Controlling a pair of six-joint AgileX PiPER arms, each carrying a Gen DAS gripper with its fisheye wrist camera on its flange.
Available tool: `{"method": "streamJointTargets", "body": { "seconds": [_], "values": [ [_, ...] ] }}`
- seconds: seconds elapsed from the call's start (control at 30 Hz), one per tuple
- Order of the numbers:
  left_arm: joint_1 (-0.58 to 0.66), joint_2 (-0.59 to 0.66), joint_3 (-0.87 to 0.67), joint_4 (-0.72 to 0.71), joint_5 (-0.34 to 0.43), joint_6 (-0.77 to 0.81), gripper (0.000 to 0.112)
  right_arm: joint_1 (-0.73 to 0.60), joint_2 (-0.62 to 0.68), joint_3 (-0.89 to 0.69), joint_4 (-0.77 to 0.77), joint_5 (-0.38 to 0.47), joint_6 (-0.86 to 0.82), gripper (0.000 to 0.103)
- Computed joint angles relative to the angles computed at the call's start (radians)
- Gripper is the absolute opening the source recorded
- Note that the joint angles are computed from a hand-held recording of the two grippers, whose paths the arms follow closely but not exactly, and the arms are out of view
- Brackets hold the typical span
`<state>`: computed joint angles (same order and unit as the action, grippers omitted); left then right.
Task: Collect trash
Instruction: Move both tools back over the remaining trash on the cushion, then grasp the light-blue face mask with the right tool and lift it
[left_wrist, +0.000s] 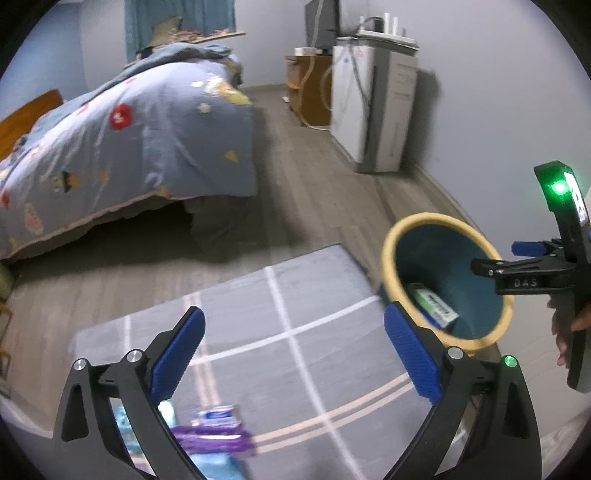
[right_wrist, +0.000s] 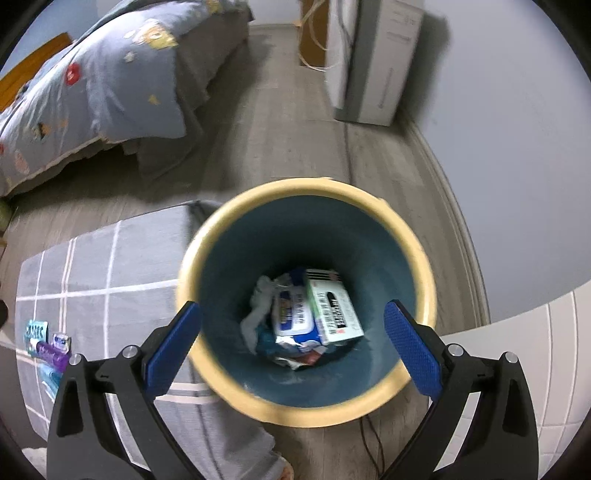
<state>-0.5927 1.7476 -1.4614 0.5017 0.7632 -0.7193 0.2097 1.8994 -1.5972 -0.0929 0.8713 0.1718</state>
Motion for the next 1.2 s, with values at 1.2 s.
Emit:
{"method": "streamJointTargets", "body": {
  "seconds": [1.2],
  "values": [
    [0.475, -0.528, 0.528, -0.15, -0.076, 0.287, 0.097, 0.647, 0.333, -0.366, 0.044, 0.215, 0.146, 0.097]
  ]
}}
